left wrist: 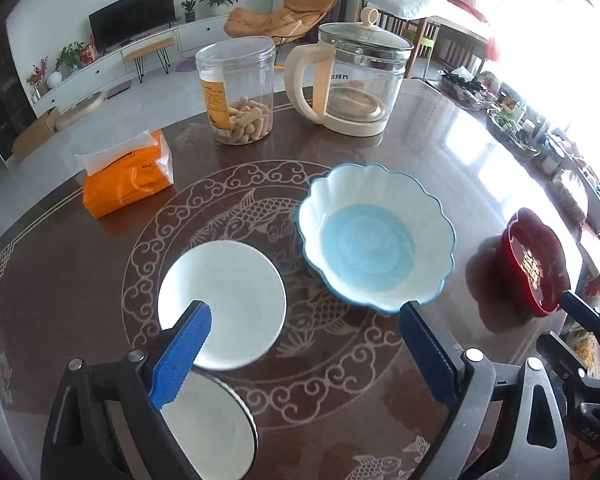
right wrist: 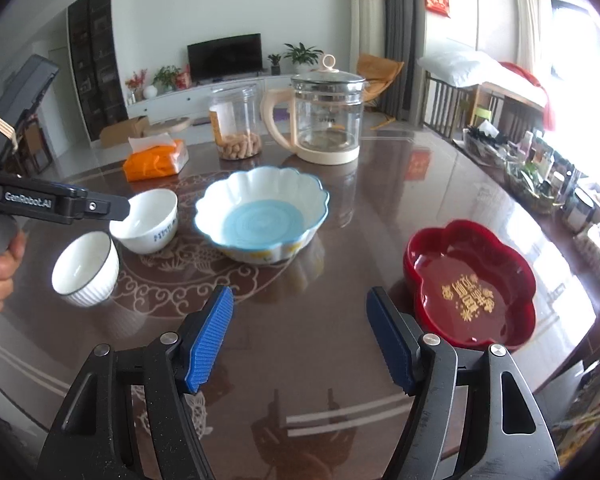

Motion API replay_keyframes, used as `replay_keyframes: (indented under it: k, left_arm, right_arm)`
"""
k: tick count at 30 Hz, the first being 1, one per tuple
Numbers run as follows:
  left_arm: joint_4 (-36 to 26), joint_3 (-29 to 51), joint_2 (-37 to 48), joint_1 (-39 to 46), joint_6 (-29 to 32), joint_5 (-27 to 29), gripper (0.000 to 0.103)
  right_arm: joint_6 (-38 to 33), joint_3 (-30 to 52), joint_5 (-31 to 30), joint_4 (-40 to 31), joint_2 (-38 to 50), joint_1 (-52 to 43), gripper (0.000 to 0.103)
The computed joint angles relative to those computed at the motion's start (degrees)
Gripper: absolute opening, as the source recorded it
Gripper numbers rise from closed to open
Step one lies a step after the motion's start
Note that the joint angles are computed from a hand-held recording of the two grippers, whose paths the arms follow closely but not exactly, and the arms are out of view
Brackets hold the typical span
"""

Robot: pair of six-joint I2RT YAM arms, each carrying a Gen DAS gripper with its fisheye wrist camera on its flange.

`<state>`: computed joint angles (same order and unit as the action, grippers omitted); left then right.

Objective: Organize plates and bowls
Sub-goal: 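Close the left tool on the scalloped bowl rim and lift it, then carry the scalloped bowl beside the red plates and open the left tool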

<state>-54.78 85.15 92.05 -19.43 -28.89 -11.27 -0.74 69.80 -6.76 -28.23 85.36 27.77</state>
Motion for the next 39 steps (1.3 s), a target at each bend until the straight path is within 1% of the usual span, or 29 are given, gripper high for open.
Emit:
replay_keyframes:
  k: [2, 4, 5, 6, 8, 10, 11, 16, 18, 19, 21, 22, 23, 24, 25, 26, 29, 30, 34, 37, 39]
  left_arm:
    - [0.19, 6.1, 6.7, 2.88, 2.68, 1.77, 0.094]
    - [-1.41, 13.22, 13.7, 3.99, 5.52, 2.05, 0.093]
    - [-2.48, 16.77, 17.0, 4.37, 6.92, 2.22, 0.09]
    - [-3.64, 19.95, 19.96, 4.83, 7.81, 2.32, 0.085]
    - [-5.94, 25.17, 24.96, 5.62, 8.43, 2.14, 0.078]
    - [-6.25, 27.17, 27.69, 6.53, 8.26, 2.75, 0.074]
    - [-6.06, 27.72, 28.72, 7.04, 8.12, 3.45, 0.069]
    - [-5.98, 29.96, 32.84, 8.53, 7.57, 6.83, 0.053]
    - [-6.27, 30.83, 34.24, 8.69, 7.65, 8.47, 0.042]
    - [-6.62, 31.33, 34.91, 8.72, 7.74, 9.13, 0.041]
    - [-7.0, 31.92, 35.94, 8.57, 7.68, 10.1, 0.032]
    - [-7.07, 32.03, 36.34, 8.54, 7.66, 10.79, 0.03]
    - [-6.75, 31.72, 36.41, 8.3, 7.43, 10.03, 0.028]
    - [-6.27, 31.19, 36.23, 8.3, 7.27, 9.59, 0.025]
    - [-5.61, 30.32, 35.73, 8.46, 6.87, 9.62, 0.023]
    - [-5.01, 29.41, 35.17, 8.82, 6.2, 10.13, 0.02]
    - [-3.3, 25.66, 32.54, 9.69, 4.0, 13.14, 0.019]
    - [-2.84, 24.25, 31.46, 9.34, 3.81, 13.17, 0.019]
    - [-1.57, 18.88, 26.95, 5.85, 2.64, 10.17, 0.019]
    - [-0.05, 13.54, 23.03, 3.73, 0.38, 10.83, 0.019]
    - [2.13, 8.44, 19.89, 1.66, -1.67, 10.34, 0.019]
  right_arm:
    - [2.12, 11.48, -3.99, -6.43, 8.93, -2.07, 0.073]
    - [4.33, 21.34, -6.01, -11.99, 16.63, -3.34, 0.073]
    - [4.94, 26.0, -6.87, -14.73, 20.26, -3.64, 0.073]
    - [5.56, 29.39, -7.58, -16.63, 23.06, -3.79, 0.073]
    - [7.16, 34.6, -8.32, -19.36, 27.61, -4.0, 0.073]
    - [8.97, 37.92, -8.75, -21.53, 31.23, -4.24, 0.073]
    - [9.64, 39.15, -9.62, -22.44, 32.91, -4.41, 0.073]
    - [11.07, 39.96, -11.09, -22.3, 37.22, -3.92, 0.073]
    - [12.22, 41.59, -12.11, -22.32, 39.4, -3.55, 0.073]
    - [12.75, 42.45, -12.16, -22.3, 40.43, -3.29, 0.072]
    - [13.57, 44.01, -11.73, -22.18, 42.05, -2.86, 0.072]
    - [13.88, 44.59, -11.73, -22.05, 42.73, -2.68, 0.064]
    - [13.99, 45.5, -12.25, -22.42, 43.66, -2.75, 0.045]
    - [14.09, 46.9, -13.17, -23.37, 44.87, -2.91, 0.035]
    - [14.21, 47.9, -13.04, -24.16, 45.75, -2.9, 0.031]
    - [14.33, 47.83, -13.33, -23.76, 45.98, -3.02, 0.029]
    - [14.06, 46.37, -13.4, -22.36, 45.18, -3.25, 0.025]
    - [13.2, 45.96, -12.39, -22.24, 44.73, -3.05, 0.025]
    - [10.1, 42.5, -11.34, -21.89, 41.9, -3.75, 0.021]
    - [6.51, 38.82, -10.15, -21.99, 38.75, -4.28, 0.021]
    - [4.65, 35.16, -10.0, -22.12, 36.16, -4.89, 0.021]
